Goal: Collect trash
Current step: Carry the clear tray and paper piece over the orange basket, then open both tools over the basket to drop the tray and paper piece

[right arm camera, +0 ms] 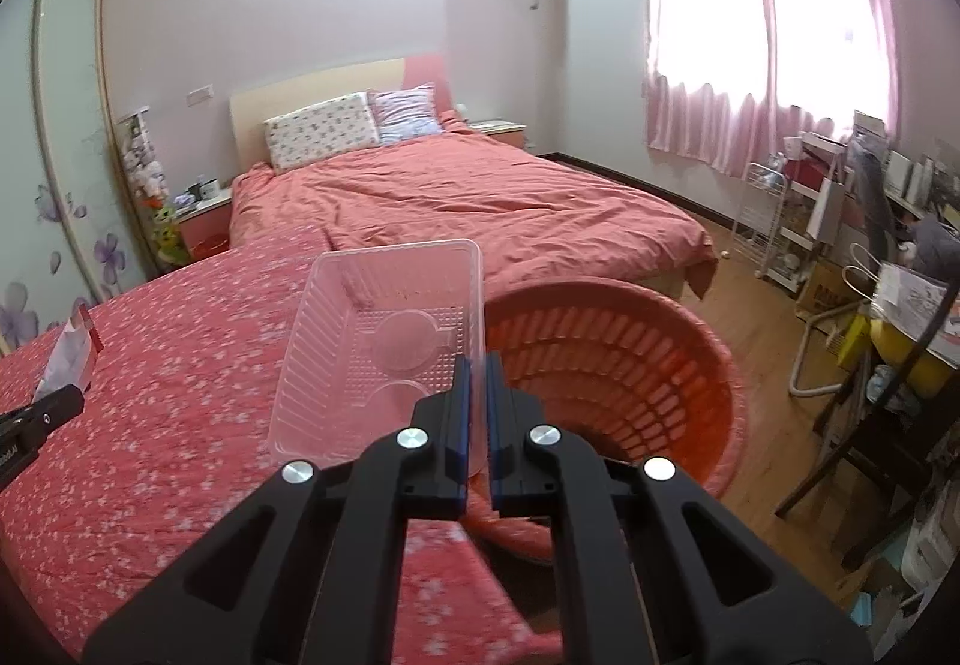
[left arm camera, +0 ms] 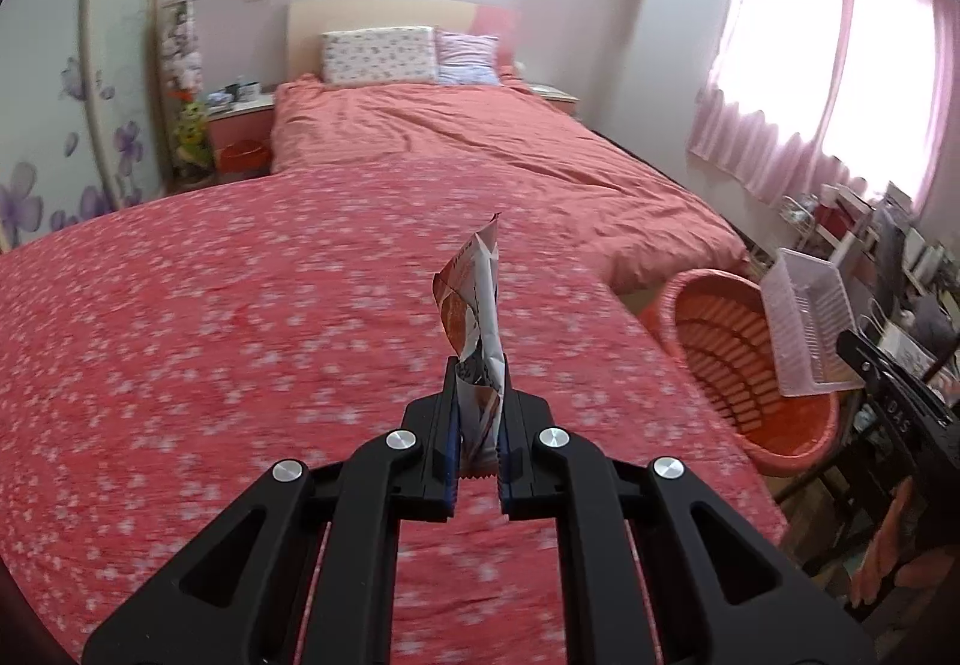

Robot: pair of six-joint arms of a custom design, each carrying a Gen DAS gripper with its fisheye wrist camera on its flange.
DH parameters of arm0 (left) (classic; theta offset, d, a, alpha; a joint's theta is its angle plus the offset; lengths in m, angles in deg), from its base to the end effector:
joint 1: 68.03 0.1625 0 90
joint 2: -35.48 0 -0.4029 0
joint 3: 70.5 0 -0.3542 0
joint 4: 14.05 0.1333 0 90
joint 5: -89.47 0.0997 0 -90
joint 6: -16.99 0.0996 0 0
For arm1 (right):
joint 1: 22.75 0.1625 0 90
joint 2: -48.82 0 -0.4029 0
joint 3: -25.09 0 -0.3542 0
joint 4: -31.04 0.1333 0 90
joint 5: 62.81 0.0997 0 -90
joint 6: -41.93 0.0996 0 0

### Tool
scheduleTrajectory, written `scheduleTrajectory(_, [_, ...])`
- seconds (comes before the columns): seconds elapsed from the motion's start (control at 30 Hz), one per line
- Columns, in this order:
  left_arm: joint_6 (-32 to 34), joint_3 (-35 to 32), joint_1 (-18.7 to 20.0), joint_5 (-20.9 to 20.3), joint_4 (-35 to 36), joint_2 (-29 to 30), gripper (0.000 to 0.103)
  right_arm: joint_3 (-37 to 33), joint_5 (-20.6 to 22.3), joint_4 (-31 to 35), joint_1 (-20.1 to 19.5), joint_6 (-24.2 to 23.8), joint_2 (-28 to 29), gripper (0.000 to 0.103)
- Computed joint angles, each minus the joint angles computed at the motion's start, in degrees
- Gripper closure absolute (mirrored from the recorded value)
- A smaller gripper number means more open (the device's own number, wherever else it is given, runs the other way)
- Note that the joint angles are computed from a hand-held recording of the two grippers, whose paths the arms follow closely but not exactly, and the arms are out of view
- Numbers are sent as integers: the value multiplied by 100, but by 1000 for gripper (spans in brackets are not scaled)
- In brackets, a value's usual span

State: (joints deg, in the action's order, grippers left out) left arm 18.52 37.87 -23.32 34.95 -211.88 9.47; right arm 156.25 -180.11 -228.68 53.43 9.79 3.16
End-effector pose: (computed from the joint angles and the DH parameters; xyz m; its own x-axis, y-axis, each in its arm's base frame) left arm -0.2451 -0.5115 -0.0422 -0.7329 0.4199 -0.5353 0.6614 0.6242 -0.4159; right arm -0.0123 -0.4166 0.1878 -0.6512 0.5029 0.5684 -0.3807 0.4315 -0.8179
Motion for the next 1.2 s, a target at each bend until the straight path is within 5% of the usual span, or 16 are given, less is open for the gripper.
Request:
scheduleTrajectory(0.63, [238,-926,-321,-1321,222,891,94,249,427,-104,-977,557,-530,97])
scheduleTrajectory(1.2, [393,-2213,-365,-2008,1117,1794,94,31,1338,1148,-1974,1443,-1175,97])
